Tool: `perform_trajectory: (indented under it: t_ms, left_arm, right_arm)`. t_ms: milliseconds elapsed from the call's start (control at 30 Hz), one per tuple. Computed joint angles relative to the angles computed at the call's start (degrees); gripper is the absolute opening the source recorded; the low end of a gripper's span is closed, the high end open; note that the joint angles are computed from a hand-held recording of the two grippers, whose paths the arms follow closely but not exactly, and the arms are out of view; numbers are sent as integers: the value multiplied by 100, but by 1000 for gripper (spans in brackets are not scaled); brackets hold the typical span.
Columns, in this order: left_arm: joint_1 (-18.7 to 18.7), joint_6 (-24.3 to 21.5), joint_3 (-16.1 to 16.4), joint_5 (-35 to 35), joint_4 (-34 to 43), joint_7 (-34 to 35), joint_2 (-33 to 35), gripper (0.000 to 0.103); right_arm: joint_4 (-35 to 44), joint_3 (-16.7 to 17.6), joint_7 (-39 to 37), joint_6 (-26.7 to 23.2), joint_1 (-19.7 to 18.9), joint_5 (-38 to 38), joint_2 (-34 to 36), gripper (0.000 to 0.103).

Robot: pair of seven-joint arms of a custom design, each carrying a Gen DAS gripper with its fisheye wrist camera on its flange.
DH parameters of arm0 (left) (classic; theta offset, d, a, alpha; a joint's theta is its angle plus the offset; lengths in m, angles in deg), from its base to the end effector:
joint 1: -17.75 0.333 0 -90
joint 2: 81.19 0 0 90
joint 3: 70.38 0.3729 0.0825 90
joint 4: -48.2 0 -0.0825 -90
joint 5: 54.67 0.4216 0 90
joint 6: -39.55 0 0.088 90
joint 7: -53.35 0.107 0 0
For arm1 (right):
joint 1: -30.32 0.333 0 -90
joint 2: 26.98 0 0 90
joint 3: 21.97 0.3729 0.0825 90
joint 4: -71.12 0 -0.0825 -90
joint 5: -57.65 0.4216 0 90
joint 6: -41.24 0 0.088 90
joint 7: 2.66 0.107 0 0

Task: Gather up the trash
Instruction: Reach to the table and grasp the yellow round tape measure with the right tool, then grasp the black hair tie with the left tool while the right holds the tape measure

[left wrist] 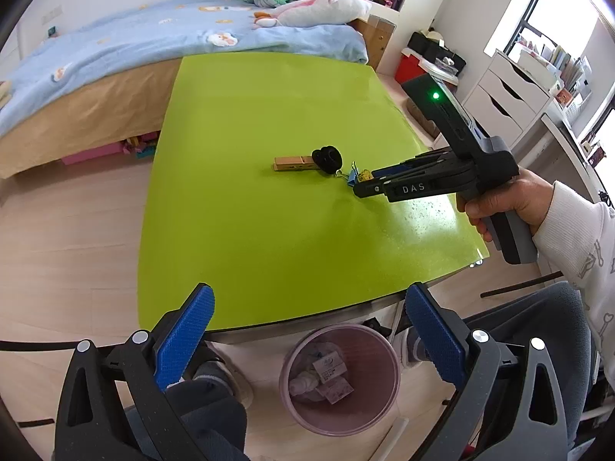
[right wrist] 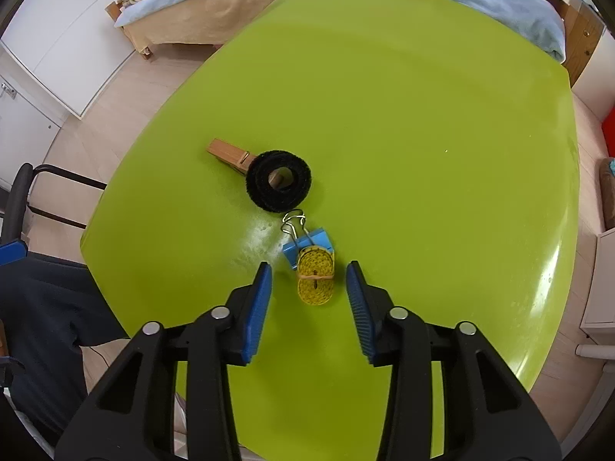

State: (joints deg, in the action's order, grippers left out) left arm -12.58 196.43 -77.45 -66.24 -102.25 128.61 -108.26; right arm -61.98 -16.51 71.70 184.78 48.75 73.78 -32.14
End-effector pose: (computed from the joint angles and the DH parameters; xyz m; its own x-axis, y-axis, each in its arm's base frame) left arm 0.3472 -0.2599 0.4971 -0.2919 -0.9241 0.2465 -0.8568 0.1380 -0.4969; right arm 0.4991 0.2196 0.4378 0.4814 -0.8658 -0.1368 -0.8545 -0.4288 -0.2932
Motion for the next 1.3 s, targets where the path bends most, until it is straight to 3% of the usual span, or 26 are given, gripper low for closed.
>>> perform_trajectory:
  t_ms: [67, 400, 733, 1100, 1300]
  left_arm:
    - [-13, -7, 16, -12, 14, 19, 25, 96]
    - [-17, 74, 25, -36, 142, 134, 181, 96]
    - [90, 104, 26, -147, 778, 570, 794, 96]
    - [572, -519, -199, -474, 2014, 1476, 1889, 96]
    - [982, -975, -544, -330, 2783, 1666, 2659, 96]
  right_arm:
    - [-1, 15, 111, 8, -18, -173, -6, 19]
    - [-274, -8, 120, 103, -13, -35, -336, 19]
    - [-738, -29, 414, 100, -103, 168, -1014, 19]
    - [-980, -42, 557, 182, -107, 258, -1329, 19]
    - [-974, -20, 654, 175, -140, 212, -1355, 19]
